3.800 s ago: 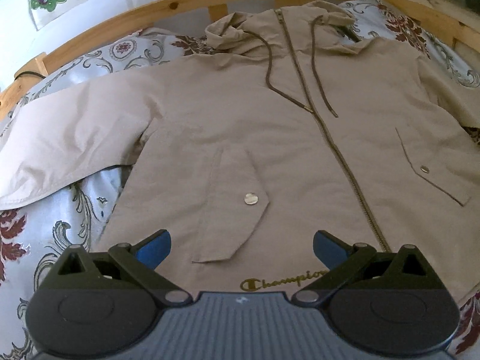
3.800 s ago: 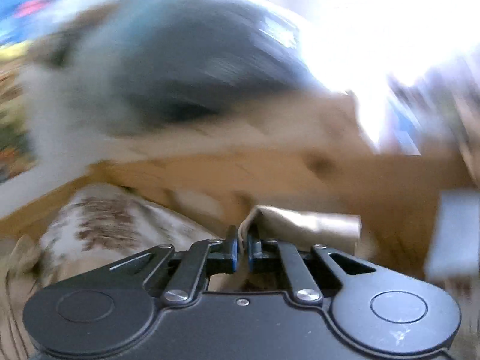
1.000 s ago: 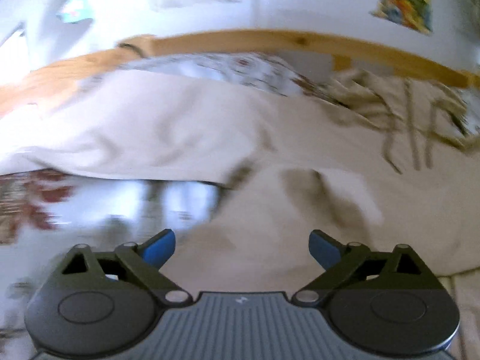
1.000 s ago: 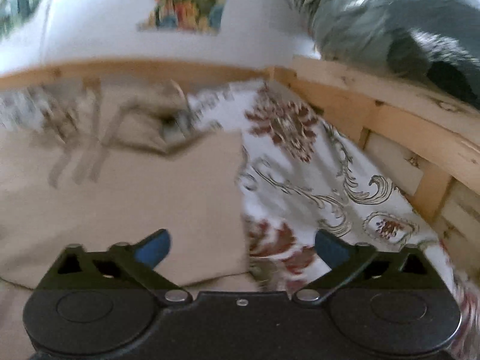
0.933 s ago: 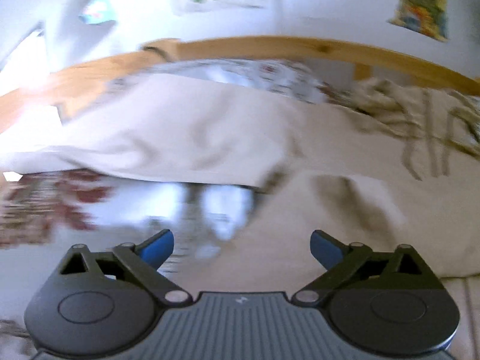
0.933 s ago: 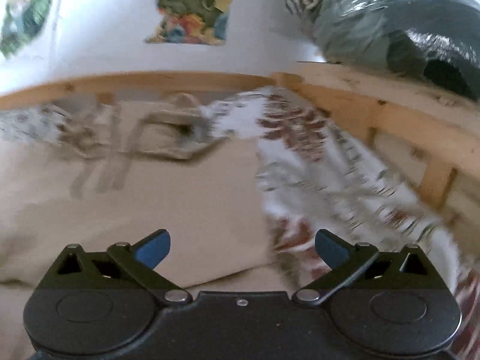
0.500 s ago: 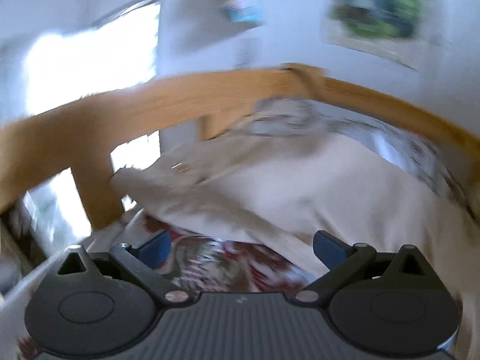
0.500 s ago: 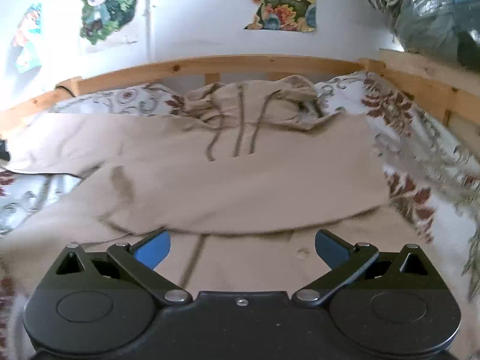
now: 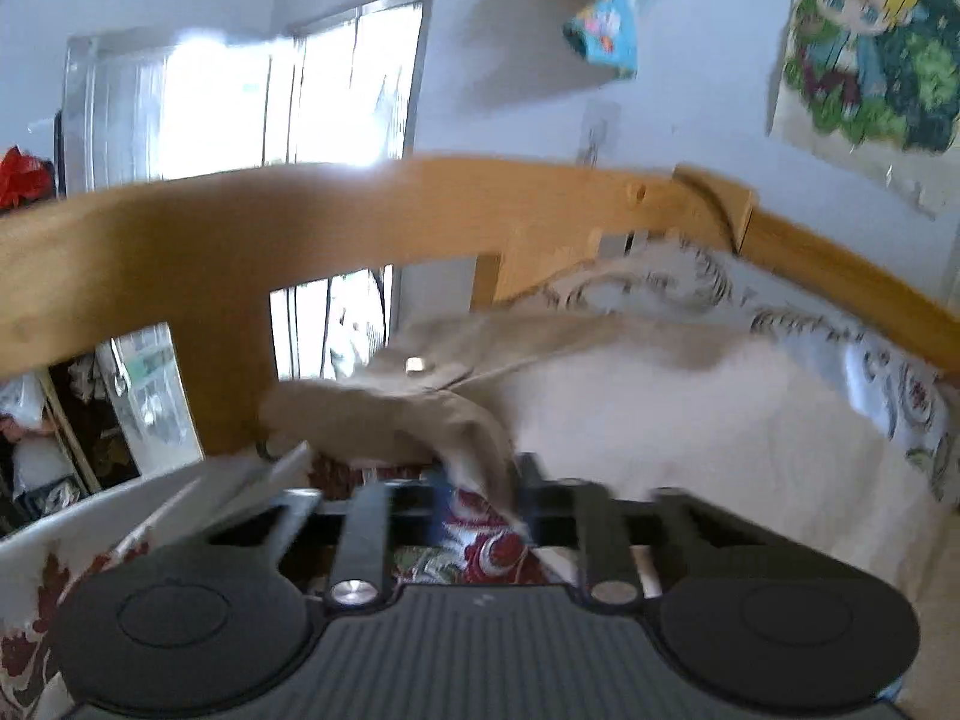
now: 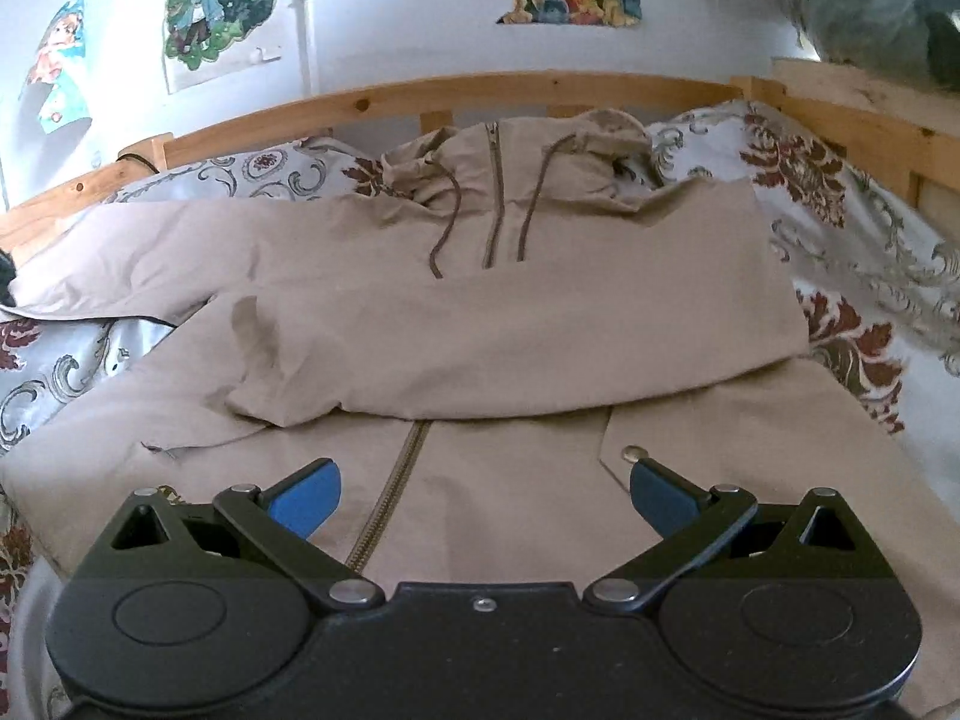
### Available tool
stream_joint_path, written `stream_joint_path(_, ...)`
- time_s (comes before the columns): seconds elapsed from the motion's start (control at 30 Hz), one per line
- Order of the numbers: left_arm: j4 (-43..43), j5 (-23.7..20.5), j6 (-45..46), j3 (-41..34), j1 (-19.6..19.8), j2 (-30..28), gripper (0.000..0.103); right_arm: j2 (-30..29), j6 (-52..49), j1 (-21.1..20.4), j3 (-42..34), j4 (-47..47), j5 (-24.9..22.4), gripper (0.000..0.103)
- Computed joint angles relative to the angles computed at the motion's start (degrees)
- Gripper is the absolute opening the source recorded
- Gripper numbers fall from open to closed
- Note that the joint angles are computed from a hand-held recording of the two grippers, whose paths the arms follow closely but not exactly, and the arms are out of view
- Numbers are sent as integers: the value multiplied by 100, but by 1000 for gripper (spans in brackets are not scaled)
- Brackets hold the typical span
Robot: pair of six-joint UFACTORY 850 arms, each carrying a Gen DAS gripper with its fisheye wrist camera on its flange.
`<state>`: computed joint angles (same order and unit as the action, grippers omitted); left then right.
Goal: Fold large clothes
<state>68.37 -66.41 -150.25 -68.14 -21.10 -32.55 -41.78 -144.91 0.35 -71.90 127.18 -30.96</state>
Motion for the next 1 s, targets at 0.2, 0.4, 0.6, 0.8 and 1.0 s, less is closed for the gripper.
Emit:
stream_joint_path(0.2, 856, -960, 407, -286, -411, -133, 4, 49, 209, -62, 12, 1, -170, 102)
stream_joint_path(0.4, 2593, -1272, 1937, -738, -860, -309, 4, 120, 90, -130, 62, 227, -316, 102)
stream_joint_path(0.6, 4267, -429, 3180, -1611, -1178, -970, 4, 99, -736, -207, 8, 1234, -354, 102)
stream_joint_path(0.8, 4481, 2040, 2486, -2756, -1046, -1708, 4, -143, -2186, -300, -240, 2666, -294, 102)
stream_joint_path(1.0, 5199, 4272, 855, -2761, -759, -1859, 27, -527, -2580, -352, -714, 3303, 7, 102)
